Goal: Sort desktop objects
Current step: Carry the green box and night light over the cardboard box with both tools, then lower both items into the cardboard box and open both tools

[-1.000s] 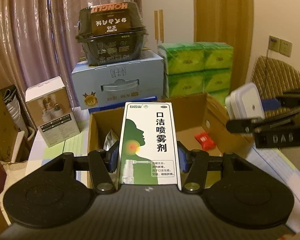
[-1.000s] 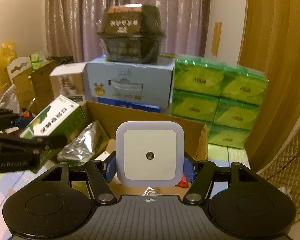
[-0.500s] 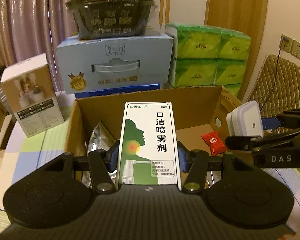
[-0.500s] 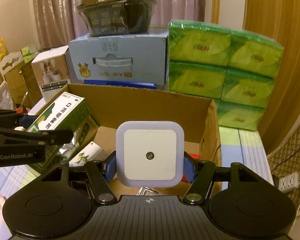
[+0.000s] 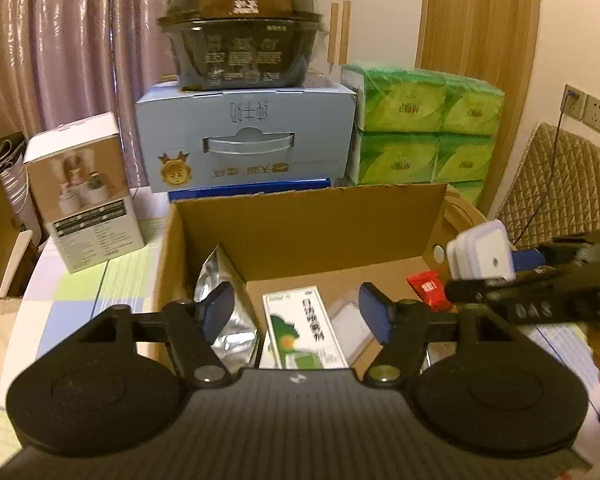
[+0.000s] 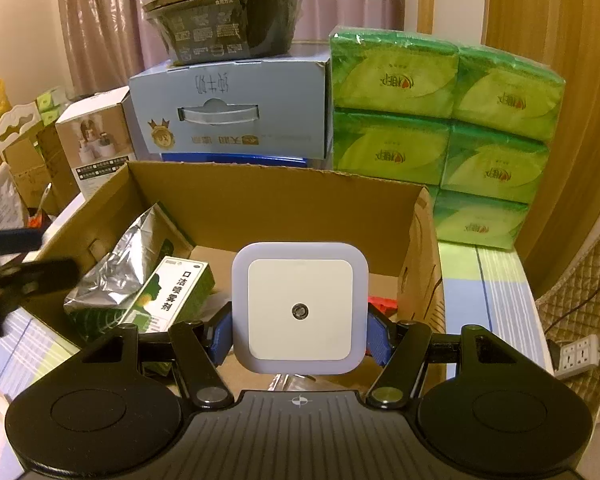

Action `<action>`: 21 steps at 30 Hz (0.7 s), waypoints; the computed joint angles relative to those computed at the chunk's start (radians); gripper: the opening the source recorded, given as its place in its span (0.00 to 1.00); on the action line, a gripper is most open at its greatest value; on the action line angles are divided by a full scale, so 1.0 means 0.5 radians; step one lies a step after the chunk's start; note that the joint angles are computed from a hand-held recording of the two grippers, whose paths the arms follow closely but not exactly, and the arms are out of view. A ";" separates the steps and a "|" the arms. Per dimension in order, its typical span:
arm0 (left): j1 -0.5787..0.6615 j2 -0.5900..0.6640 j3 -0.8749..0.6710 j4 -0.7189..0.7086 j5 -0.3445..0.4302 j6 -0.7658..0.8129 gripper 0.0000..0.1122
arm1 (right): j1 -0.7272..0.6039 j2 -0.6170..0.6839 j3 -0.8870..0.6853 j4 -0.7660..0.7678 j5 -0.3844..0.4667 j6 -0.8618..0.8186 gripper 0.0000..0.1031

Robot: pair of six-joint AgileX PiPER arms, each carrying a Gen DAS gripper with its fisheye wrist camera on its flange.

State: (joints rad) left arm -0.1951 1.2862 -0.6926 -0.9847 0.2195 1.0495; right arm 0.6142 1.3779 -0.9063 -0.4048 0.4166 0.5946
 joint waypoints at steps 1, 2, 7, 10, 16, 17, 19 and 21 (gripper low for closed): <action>0.038 -0.061 0.047 -0.071 0.024 0.063 0.61 | 0.005 0.006 -0.006 -0.003 0.005 0.006 0.60; 0.083 -0.127 0.092 -0.094 0.061 0.080 0.61 | 0.016 0.013 -0.013 -0.024 0.014 0.025 0.60; 0.224 -0.331 0.270 -0.258 0.099 0.254 0.61 | 0.072 0.049 -0.044 -0.097 0.043 0.095 0.60; 0.300 -0.390 0.360 -0.390 0.123 0.417 0.62 | 0.089 0.077 -0.059 -0.102 0.050 0.108 0.60; 0.452 -0.385 0.474 -0.717 0.183 0.777 0.65 | 0.118 0.063 -0.023 -0.273 -0.049 0.276 0.72; 0.455 -0.389 0.481 -0.715 0.174 0.787 0.65 | 0.124 0.058 -0.020 -0.270 -0.048 0.276 0.73; 0.478 -0.398 0.489 -0.731 0.186 0.812 0.66 | 0.148 0.054 -0.023 -0.263 -0.017 0.273 0.73; 0.493 -0.408 0.488 -0.708 0.202 0.797 0.66 | 0.171 0.040 -0.022 -0.260 0.014 0.279 0.74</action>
State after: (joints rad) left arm 0.0512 1.0824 -0.4485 -1.3388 0.3203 1.4482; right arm 0.6999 1.3979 -0.9172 -0.5347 0.4237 0.7342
